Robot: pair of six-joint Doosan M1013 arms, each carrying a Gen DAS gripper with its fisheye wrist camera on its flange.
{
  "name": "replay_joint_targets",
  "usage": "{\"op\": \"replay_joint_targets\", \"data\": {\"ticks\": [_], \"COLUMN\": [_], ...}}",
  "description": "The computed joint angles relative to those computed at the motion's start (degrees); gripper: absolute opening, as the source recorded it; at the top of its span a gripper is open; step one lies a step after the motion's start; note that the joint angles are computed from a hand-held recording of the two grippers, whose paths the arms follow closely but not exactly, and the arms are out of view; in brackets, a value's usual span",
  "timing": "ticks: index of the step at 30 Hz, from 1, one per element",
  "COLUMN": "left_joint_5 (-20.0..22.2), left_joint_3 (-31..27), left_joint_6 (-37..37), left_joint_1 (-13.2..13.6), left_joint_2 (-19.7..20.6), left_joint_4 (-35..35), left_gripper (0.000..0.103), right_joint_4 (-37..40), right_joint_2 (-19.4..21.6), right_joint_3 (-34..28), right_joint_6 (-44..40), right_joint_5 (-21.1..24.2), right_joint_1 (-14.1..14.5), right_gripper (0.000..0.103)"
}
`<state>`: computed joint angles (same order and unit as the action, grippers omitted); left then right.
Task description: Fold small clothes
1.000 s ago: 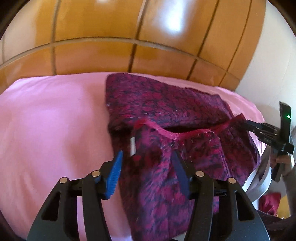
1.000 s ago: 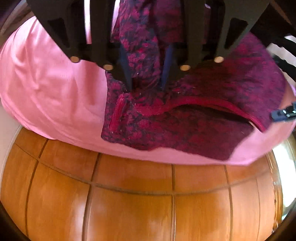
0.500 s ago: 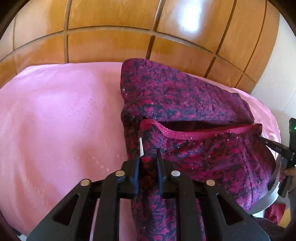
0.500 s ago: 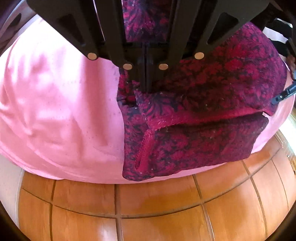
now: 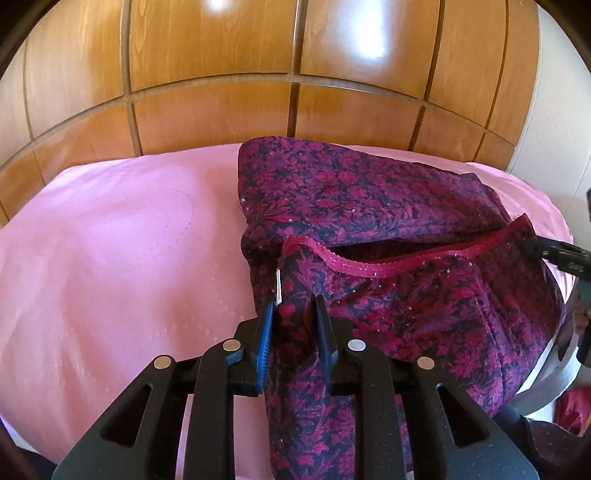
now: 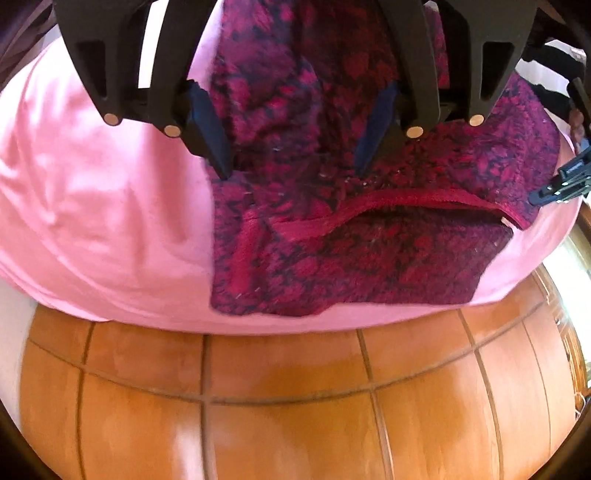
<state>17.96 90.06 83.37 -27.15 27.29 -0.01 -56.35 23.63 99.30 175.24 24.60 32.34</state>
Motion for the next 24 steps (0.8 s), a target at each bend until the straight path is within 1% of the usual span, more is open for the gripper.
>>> {"op": "replay_joint_targets", "data": {"ticks": [1,2,3,6,9,12,14,15,16,18,20,23,24], "left_joint_5": [0.0,0.0,-0.5,-0.8,-1.1,-1.3,-1.6,-1.6,-2.2,-3.9,-5.3,-7.9,-8.7], "left_joint_3": [0.0,0.1,0.3,0.5,0.5,0.6,0.9,1.2,1.7,3.0,4.2,6.5,7.3], "left_joint_6": [0.6,1.5,1.4,1.8,2.0,4.8,7.7,9.6,11.5,14.5,16.8,24.7,28.5], "left_joint_1": [0.0,0.1,0.1,0.1,0.1,0.4,0.6,0.8,1.0,1.0,1.2,1.3,1.2], "left_joint_2": [0.0,0.0,-0.1,-0.2,-0.1,0.0,0.0,0.0,-0.2,-0.9,-1.7,-3.5,-4.2], "left_joint_4": [-0.6,-1.6,-1.3,-1.7,-2.0,-5.8,-9.7,-12.4,-14.8,-18.5,-21.9,-30.9,-34.7], "left_gripper": [0.02,0.02,0.02,0.02,0.02,0.02,0.02,0.019,0.015,0.014,0.013,0.013,0.013], "right_joint_4": [1.3,2.5,2.5,0.2,-0.8,-1.4,-1.3,-0.8,-0.1,-0.7,-1.2,-3.6,-4.6], "right_joint_2": [0.9,1.8,2.1,2.2,2.1,1.7,1.6,1.6,1.5,1.3,1.0,-0.5,-1.1], "right_joint_3": [-1.0,-2.0,-2.0,-1.6,-1.1,-0.8,-0.6,-0.6,-0.5,-0.2,0.0,1.2,1.6], "right_joint_6": [-2.0,-3.9,-3.5,-0.2,1.8,3.0,2.3,1.5,0.6,1.2,1.4,4.3,5.2], "right_joint_5": [1.6,3.7,3.0,2.7,2.2,2.2,2.4,2.5,2.5,2.5,2.7,1.7,1.1], "right_joint_1": [0.1,0.3,0.1,0.2,0.0,0.2,0.4,0.4,0.5,0.8,1.2,1.8,1.8], "right_gripper": [0.043,0.039,0.036,0.035,0.04,0.041,0.036,0.026,0.022,0.018,0.017,0.016,0.016]}}
